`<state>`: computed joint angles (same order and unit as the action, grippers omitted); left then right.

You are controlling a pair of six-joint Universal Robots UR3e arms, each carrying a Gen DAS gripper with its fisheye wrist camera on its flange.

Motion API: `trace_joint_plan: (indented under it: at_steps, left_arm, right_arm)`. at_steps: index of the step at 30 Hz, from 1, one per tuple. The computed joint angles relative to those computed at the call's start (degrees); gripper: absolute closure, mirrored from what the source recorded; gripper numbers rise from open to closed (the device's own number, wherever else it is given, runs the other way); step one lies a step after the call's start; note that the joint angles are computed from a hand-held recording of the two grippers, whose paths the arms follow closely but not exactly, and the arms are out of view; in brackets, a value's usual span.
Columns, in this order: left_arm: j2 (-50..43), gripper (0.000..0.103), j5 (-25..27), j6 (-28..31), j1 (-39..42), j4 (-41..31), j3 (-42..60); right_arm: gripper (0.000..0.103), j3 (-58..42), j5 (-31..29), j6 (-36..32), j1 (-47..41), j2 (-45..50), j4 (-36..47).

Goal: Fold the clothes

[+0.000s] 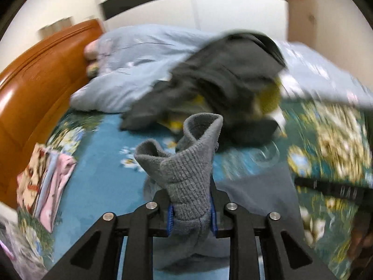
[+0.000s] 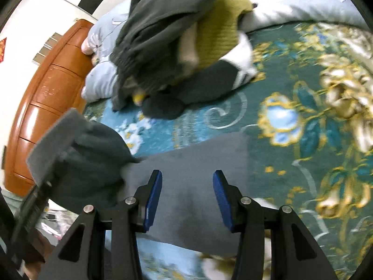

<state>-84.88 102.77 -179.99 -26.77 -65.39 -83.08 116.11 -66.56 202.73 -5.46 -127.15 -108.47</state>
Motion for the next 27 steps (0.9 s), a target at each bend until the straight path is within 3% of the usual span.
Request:
trace_joint_plan:
  at_steps: [5,7,8,12,16,20,23,27]
  left_arm:
    - [-5.1,0.066,3.6,0.3,-8.3,-2.1,1.4]
    - [-6.2,0.050,3.0,-0.1,-9.5,-3.5,2.3]
    - [-6.3,0.048,2.3,-0.4,-9.7,-3.9,2.4]
    - [-3.1,0.039,-6.6,-1.3,-6.8,-4.0,0.7]
    - [-0.2,0.037,-13.5,-1.2,-3.5,-4.8,-0.2]
    - [4.3,0.037,-22.0,0.4,2.1,-8.0,-1.2]
    - [8.3,0.029,-29.7,2.0,8.2,-11.6,-2.7]
    - [10.2,0.028,-33.9,3.5,11.7,-14.9,-3.4]
  right_arm:
    - [0.055,1.9,3.4,-6.1,-10.4,-9.1,10.4]
    - [0.055,2.2,4.3,-8.1,-13.4,-11.6,13.6]
    - [0.055,2.1,4.3,-8.9,-14.2,-12.1,15.0]
    - [0.055,1.9,6.3,-13.9,-20.1,-15.8,22.4]
    - [0.055,0.8,9.6,-21.7,-29.3,-20.6,34.3]
    - [0.055,-2.8,12.2,-32.1,-39.4,-24.8,47.7]
    - [0.055,-4.5,12.7,-36.5,-43.7,-26.0,53.5]
    - [0.055,-0.7,10.5,-28.2,-36.1,-23.5,43.0]
